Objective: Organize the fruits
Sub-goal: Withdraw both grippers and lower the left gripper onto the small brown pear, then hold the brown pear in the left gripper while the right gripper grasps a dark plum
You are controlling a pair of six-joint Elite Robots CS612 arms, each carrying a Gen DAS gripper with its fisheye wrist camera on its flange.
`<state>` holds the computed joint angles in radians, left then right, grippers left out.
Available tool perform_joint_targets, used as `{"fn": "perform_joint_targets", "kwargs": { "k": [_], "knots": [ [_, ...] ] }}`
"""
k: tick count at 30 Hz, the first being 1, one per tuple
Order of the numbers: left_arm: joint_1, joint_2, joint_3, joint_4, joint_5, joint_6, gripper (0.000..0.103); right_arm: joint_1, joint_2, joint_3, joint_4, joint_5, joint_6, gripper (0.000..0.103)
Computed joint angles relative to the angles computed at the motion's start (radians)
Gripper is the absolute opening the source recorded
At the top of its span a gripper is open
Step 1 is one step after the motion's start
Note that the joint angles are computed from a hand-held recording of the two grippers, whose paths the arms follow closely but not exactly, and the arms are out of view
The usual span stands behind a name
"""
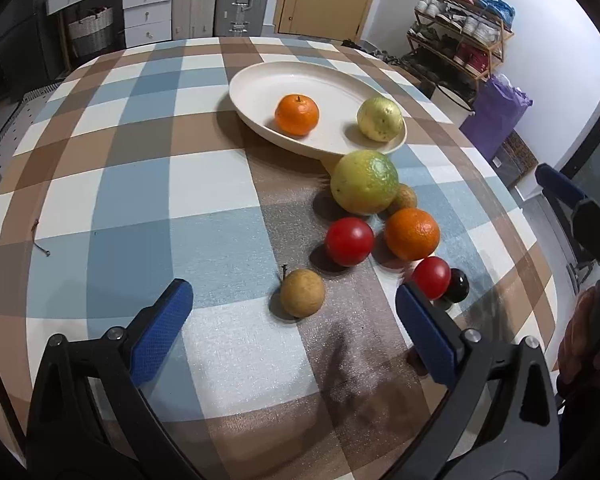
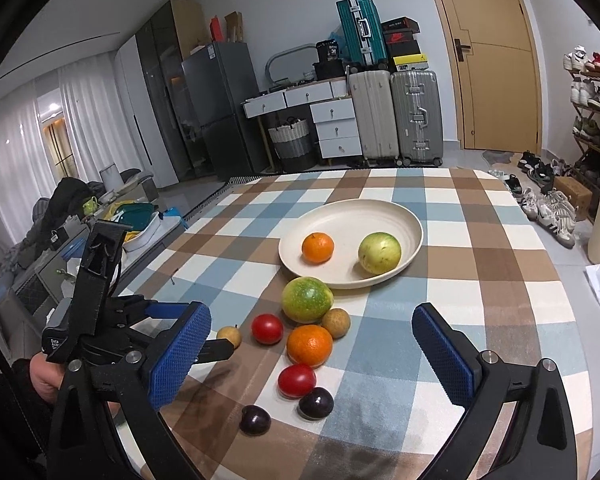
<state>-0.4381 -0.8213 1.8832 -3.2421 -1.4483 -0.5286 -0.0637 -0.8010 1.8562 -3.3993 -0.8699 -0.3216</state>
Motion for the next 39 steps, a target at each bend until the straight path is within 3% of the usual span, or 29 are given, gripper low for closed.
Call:
{"fn": "perform_joint_targets", "kwargs": {
  "k": [8, 15, 17, 18, 22, 30, 39],
  "knots": [
    [0.007, 0.014, -0.015, 0.016, -0.067, 0.045, 0.079, -0.001, 0.002, -0.002, 0.000, 0.001, 0.001, 0.103],
    [0.011, 0.018, -0.019, 0.016, -0.088, 0.065, 0.049, -0.007, 0.009, 0.001, 0.003, 0.022, -0.004, 0.102],
    [0.013, 0.016, -0.017, 0.022, -0.086, 0.063, 0.037, -0.008, 0.010, 0.000, 0.000, 0.022, -0.002, 0.102],
    [0.018, 0.017, -0.017, 0.017, -0.103, 0.060, 0.023, -0.008, 0.011, 0.001, -0.002, 0.022, 0.000, 0.102],
    [0.035, 0.026, -0.014, -0.021, -0.161, 0.051, 0.021, -0.012, 0.011, 0.007, 0.004, 0.029, 0.000, 0.102],
    [0.035, 0.018, 0.004, -0.052, -0.150, 0.045, 0.021, -0.017, 0.002, 0.028, 0.072, 0.049, -0.056, 0.102],
    [0.031, -0.003, 0.035, -0.089, -0.133, 0.039, 0.021, -0.001, 0.001, 0.050, 0.140, 0.010, -0.102, 0.102]
  ]
}}
